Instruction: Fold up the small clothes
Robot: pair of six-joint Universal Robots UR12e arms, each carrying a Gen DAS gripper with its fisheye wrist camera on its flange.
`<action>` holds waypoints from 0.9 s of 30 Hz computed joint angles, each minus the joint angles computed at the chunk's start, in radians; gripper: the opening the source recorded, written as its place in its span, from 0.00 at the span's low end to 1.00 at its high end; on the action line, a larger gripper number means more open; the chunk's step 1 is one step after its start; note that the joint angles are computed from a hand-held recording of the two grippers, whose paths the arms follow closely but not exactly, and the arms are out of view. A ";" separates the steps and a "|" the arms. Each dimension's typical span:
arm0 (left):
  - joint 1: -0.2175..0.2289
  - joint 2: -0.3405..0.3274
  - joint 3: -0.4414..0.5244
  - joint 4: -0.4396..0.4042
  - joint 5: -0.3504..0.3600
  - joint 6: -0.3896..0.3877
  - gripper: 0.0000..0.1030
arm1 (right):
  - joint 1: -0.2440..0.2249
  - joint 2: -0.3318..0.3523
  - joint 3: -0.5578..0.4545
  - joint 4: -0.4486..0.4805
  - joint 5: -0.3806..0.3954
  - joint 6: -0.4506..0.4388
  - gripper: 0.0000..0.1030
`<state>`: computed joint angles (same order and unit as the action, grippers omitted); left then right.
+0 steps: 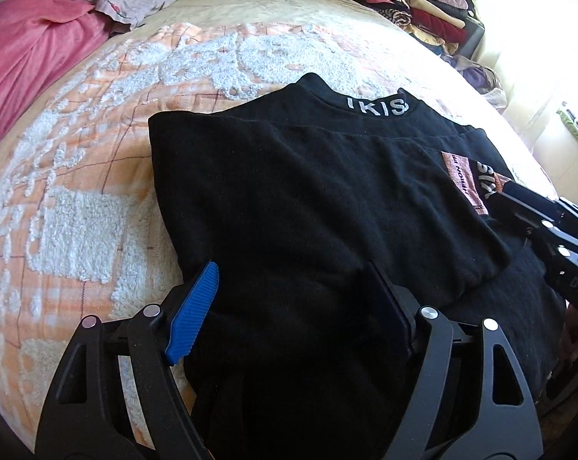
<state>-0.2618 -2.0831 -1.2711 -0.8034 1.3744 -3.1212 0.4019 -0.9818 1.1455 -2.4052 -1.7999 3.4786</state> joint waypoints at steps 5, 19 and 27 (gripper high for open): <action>0.001 0.003 -0.003 0.001 -0.006 -0.001 0.68 | -0.014 0.002 0.002 0.125 -0.038 0.053 0.38; 0.002 0.008 -0.007 0.002 -0.006 0.005 0.68 | -0.015 -0.034 0.075 -0.002 0.013 0.124 0.47; 0.003 0.018 -0.017 0.015 -0.001 0.013 0.68 | -0.008 -0.060 0.106 -0.058 0.017 0.149 0.63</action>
<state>-0.2592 -2.0647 -1.2879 -0.7888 1.3732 -3.1081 0.3938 -1.0416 1.2513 -2.4631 -1.7829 3.6281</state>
